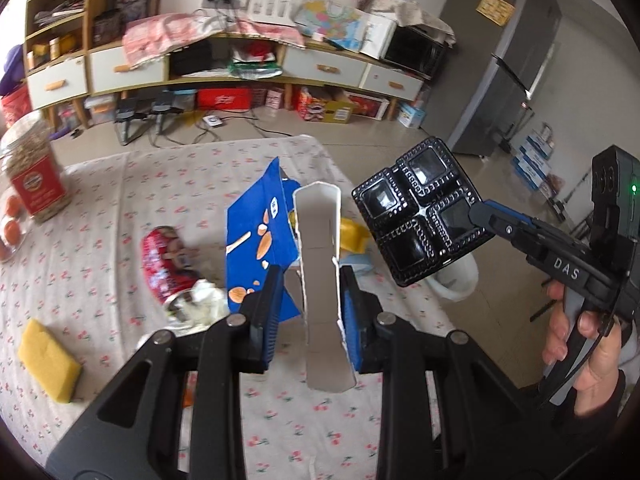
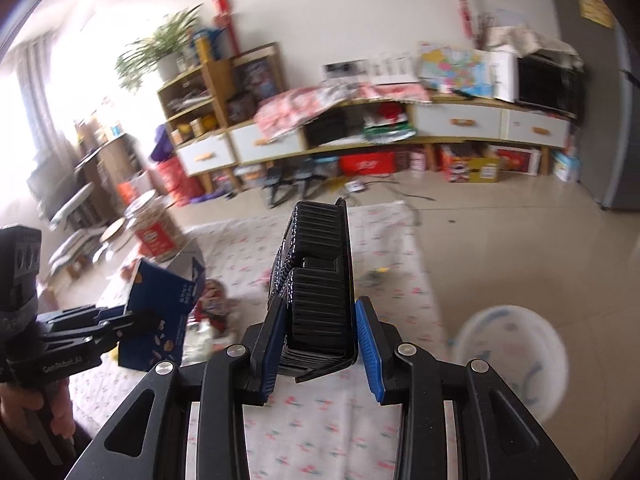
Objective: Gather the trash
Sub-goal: 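Carry the white carton and black tray with both grippers over the white bin, then open the left gripper to drop the carton while the right gripper drops the tray into the bin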
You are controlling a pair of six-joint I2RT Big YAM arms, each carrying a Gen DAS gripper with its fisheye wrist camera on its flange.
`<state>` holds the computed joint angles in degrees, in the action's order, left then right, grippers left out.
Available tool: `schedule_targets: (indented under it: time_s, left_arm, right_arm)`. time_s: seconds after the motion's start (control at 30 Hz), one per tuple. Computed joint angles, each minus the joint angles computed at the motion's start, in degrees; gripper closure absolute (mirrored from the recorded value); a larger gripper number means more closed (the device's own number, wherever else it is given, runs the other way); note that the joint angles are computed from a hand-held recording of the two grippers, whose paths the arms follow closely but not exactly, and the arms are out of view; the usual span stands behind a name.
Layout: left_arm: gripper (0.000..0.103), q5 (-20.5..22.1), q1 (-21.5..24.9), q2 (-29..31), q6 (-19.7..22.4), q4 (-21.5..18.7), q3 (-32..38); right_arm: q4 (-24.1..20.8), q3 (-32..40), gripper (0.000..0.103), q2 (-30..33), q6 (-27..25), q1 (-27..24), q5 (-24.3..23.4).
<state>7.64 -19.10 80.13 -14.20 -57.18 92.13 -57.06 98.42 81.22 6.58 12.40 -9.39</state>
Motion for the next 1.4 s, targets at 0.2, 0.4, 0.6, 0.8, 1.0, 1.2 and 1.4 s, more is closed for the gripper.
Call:
schedule_targets:
  time_s: [0.2,0.4,0.6,0.8,1.0,1.2,1.4]
  left_arm:
    - [0.073,1.43,-4.58,5.0,0.25,-0.85,5.05]
    - [0.073,2.44,-9.53,11.06,0.77,-1.44,11.41]
    - [0.073,2.25,-13.69,17.71,0.89,-1.93,18.24]
    - [0.073,1.25,-16.05,23.54,1.5,-2.89,24.13]
    - [0.067,3.96,-16.58,27.08,1.39,-3.51,27.72]
    - [0.036,0.41,-16.56,25.15,0.78,-2.59,25.33]
    - [0.036,-0.42,-15.18,22.43,-0.06,-1.67,22.04]
  right_arm:
    - [-0.12,-3.52,0.067,-3.12,0.86,-7.11,1.78]
    - [-1.4,-6.16,0.067,-4.25,2.32,-15.14,1.09]
    - [-2.59,-8.72,0.067,-4.49,1.82,-21.72,0.18]
    - [-3.4,-9.66,0.067,-4.27,2.21,-26.23,-1.13]
    - [-3.57,-10.56,0.067,-4.86,2.38,-27.84,-1.35]
    - [-3.33,-10.44,0.067,-5.03,3.25,-26.98,-0.74]
    - [-3.26,-9.3,0.067,-3.92,3.68,-25.43,0.12]
